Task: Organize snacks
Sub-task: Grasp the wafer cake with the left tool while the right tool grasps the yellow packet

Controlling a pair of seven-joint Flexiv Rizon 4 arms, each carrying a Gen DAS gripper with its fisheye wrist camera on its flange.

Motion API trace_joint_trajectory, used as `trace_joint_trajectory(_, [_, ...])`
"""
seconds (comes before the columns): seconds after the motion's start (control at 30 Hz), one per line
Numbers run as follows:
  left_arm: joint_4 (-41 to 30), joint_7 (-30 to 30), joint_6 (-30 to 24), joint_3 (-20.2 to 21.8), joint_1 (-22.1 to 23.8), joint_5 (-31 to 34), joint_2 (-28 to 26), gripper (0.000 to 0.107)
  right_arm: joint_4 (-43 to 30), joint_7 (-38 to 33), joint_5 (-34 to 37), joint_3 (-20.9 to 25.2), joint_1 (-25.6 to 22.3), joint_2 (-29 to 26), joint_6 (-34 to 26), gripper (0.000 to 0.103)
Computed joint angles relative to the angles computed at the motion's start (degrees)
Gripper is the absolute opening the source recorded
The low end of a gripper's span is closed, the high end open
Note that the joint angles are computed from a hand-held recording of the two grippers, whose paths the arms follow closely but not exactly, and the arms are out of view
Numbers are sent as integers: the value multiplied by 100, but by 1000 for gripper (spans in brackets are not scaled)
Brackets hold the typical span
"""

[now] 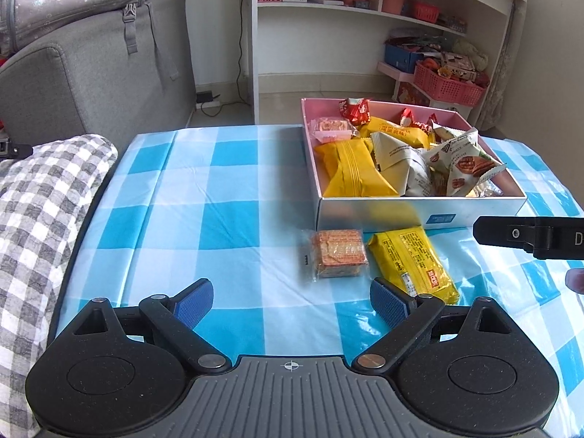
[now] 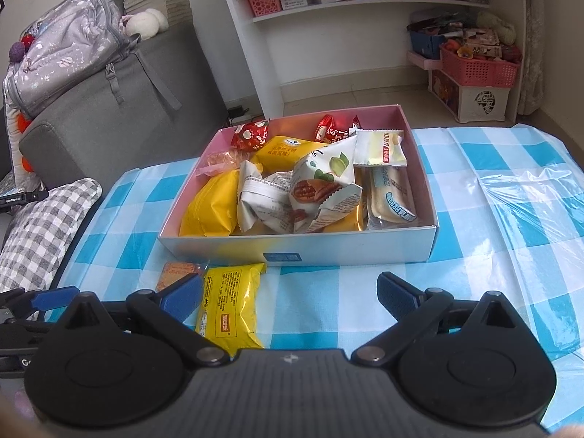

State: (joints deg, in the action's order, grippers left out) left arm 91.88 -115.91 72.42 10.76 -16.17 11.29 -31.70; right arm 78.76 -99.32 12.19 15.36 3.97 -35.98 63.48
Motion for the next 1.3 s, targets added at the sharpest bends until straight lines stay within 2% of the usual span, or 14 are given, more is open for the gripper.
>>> trace_joint_trajectory(0.2, [34,-4,-122,52,38,57,1,95,167,-59,-253,-43,218,-7,32,102])
trace_joint_trajectory(0.37, [-69,-378,-384,312,-83,285,-39,94,282,-140,-414,-19,367,-16,-53,98])
trace_joint_trajectory(0.53, [-54,-475,-449,144,148,212,-77,95,243,-196,-482,-30,451,-75,-125,93])
trace_joint_trajectory(0.67, [-161,-548,-549,162,153,287,-151,95,312,-106,-761,-231,621,-109,-171,77])
trace_joint_trajectory(0.73, [-212,-550,-587,152,157,318,-188,95,474,-184,-933,-304,683,-79,85,73])
trace_joint_trajectory(0.8, [-252,-548,-595,135,159,339,-218,95,561,-275,-1058,-296,672,-58,224,50])
trace_joint_trajectory(0.87, [-283,-520,-564,93,177,329,-250,95,510,-277,-1068,-238,616,-57,128,46])
trace_joint_trajectory(1.3, [-529,-68,-18,-233,235,-274,-608,93,287,-77,-920,-299,428,-29,-209,45])
